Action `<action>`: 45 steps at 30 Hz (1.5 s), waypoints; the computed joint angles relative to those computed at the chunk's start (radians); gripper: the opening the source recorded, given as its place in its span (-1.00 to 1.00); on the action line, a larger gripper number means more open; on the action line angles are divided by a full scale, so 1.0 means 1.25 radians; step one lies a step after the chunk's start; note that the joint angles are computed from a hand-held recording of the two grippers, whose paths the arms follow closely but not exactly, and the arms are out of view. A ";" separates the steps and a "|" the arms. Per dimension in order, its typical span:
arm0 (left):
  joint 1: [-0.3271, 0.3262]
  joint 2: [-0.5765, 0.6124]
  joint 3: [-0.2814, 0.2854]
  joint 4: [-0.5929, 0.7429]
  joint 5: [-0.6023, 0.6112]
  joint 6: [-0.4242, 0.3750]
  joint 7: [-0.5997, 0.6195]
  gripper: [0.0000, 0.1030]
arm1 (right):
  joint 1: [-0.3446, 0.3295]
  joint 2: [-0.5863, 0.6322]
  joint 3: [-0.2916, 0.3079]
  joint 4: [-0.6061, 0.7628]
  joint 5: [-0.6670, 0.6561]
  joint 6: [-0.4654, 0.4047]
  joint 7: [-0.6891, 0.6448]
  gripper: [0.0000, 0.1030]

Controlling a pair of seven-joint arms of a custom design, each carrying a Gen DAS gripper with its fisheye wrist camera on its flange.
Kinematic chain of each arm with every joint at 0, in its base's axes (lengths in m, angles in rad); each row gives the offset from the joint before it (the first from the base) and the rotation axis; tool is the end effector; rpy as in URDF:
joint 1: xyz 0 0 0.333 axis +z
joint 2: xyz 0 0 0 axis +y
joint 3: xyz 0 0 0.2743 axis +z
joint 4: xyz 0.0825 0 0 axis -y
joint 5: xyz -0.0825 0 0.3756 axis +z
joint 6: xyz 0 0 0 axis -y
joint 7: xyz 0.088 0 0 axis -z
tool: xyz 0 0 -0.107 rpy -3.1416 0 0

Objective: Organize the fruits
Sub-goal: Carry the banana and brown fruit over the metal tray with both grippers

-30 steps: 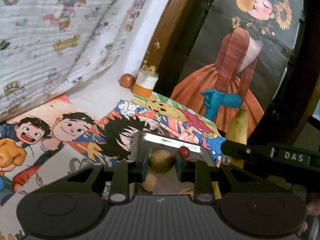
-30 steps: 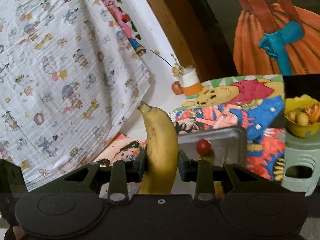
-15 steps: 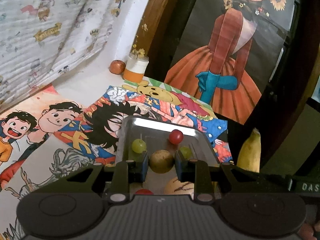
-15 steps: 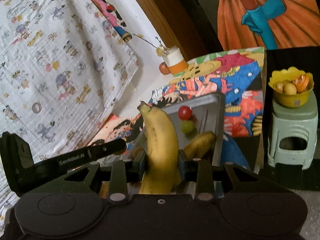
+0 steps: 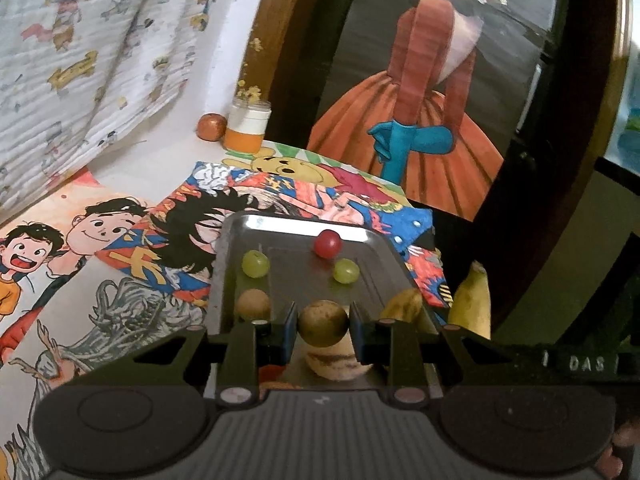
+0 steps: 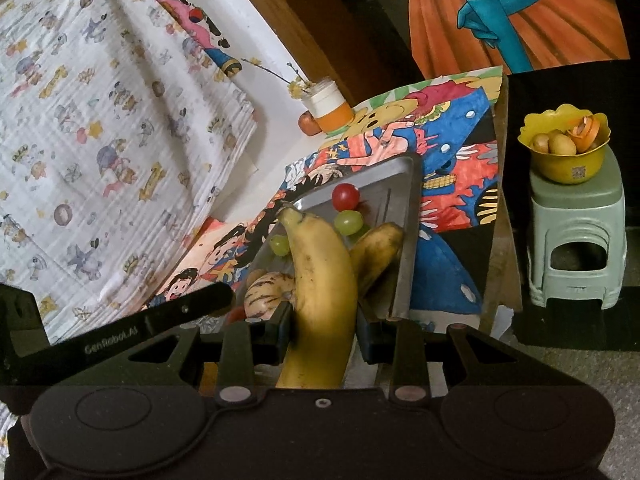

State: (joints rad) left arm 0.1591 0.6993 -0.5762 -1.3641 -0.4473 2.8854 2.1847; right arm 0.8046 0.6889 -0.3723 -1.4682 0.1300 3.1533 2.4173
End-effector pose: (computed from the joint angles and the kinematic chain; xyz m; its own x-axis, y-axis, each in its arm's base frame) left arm 0.7234 -0.1637 0.4194 -0.4652 -0.8433 0.2692 -0.5798 0.0605 -0.8125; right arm 0.6370 0.3610 0.3947 -0.0249 -0.8272 -0.5614 -0.5904 0.4653 -0.6594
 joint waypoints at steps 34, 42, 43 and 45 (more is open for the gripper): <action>-0.046 -0.099 0.062 -0.127 -0.015 -0.041 0.087 -0.39 | -0.005 0.027 -0.010 0.027 -0.022 -0.020 0.028 -0.28; -0.101 -0.102 0.127 -0.108 0.105 -0.050 0.014 -0.37 | -0.026 0.039 0.011 0.052 -0.036 -0.036 0.030 -0.28; -0.105 -0.100 0.132 -0.102 0.118 -0.057 0.005 -0.37 | -0.029 0.040 0.014 0.056 -0.038 -0.039 0.031 -0.28; -0.110 -0.096 0.136 -0.093 0.138 -0.067 -0.003 -0.37 | -0.034 0.043 0.020 0.061 -0.042 -0.041 0.033 -0.28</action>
